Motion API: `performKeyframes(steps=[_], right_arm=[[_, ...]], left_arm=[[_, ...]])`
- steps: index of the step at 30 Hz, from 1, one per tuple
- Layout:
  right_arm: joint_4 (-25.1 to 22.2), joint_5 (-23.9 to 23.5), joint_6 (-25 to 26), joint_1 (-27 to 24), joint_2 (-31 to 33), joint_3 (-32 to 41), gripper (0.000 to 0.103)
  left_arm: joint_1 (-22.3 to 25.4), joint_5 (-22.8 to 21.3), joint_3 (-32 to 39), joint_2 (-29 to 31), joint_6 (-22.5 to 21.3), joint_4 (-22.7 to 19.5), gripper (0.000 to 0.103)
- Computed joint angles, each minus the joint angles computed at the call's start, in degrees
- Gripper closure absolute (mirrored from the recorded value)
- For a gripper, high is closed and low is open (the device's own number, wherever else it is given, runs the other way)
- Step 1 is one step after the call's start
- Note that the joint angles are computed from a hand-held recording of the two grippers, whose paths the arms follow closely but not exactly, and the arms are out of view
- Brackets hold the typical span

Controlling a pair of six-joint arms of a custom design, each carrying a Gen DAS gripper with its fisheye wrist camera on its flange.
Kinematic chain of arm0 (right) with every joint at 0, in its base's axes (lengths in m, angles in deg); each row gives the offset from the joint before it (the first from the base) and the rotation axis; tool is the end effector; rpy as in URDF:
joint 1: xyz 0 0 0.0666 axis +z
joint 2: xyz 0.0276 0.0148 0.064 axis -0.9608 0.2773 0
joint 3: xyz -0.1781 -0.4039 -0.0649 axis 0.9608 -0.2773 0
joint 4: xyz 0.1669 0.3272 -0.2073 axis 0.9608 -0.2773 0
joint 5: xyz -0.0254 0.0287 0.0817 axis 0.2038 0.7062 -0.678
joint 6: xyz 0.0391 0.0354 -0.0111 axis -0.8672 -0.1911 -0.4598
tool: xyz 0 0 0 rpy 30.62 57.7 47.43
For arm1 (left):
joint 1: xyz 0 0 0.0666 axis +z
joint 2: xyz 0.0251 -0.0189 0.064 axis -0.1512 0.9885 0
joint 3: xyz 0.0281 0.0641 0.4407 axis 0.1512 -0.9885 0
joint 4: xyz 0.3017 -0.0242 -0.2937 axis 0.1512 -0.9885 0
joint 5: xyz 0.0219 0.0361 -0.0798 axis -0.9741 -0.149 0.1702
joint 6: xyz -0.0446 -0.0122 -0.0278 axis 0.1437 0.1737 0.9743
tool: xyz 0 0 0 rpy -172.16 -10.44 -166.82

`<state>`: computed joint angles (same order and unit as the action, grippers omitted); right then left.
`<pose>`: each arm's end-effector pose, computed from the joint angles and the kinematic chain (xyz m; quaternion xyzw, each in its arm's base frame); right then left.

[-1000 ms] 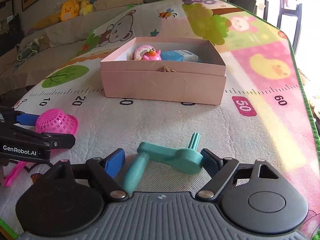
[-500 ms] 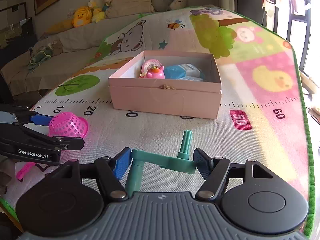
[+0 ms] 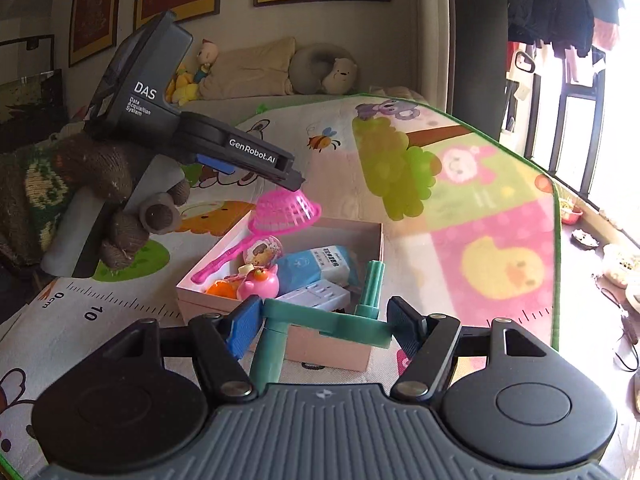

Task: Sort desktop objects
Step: 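Drop the teal toy into the pink box with the right tool while the left tool drops the strainer in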

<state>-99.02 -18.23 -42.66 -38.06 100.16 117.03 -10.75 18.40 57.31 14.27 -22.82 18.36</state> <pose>0.4377 0.2915 0.4195 0.0154 0.8597 -0.0136 0.5103 0.6644 -0.0405 0.4690 0.2552 0.8435 -0.1482 0.4487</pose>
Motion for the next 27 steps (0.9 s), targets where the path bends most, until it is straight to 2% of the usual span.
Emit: performKeyframes(steps=[2,4,9,14,16,17,19,23,25,27], right_arm=[[0.3,-1.04,0.05,-1.24,0.11,0.23,0.034],[0.65,-2.77,-0.08,-2.69,0.69,0.81,0.034],[1.3,-6.75,0.3,-5.74,4.73,4.39,0.034],[2.49,-11.52,-0.38,-9.17,11.53,11.25,0.033],[0.21,-14.98,-2.81,-10.42,13.95,14.07,0.031],[-0.37,-15.18,-4.19,-10.44,14.61,14.63,0.03],[0.81,-15.0,-4.46,-9.48,14.16,13.14,0.021],[3.82,-9.19,-3.33,-5.25,10.93,7.2,0.01],[4.49,-7.3,-5.17,-2.94,8.86,3.91,0.001],[4.03,-6.25,-8.55,-1.19,7.72,1.8,0.0]], left_arm=[[1.76,2.54,-1.15,0.02,1.47,-0.4,0.006],[3.84,3.92,-4.57,-1.2,1.41,1.25,0.006],[7.16,3.83,-14.88,-5.79,-1.86,6.91,0.006],[8.83,3.77,-20.98,-8.69,-2.1,7.87,0.003],[9.3,2.15,-23.81,-10.14,-2.63,9.78,0.002],[9.51,1.33,-25.01,-10.72,-2.74,10.87,0.0],[9.9,-0.39,-27.17,-11.77,-2.87,12.26,0.0],[10.89,-1.43,-28.82,-11.97,-2.48,11.55,0.0],[11.17,-2.75,-28.99,-11.53,-1.35,11.16,0.0],[11.28,-3.69,-28.25,-10.96,-0.43,9.71,0.0]])
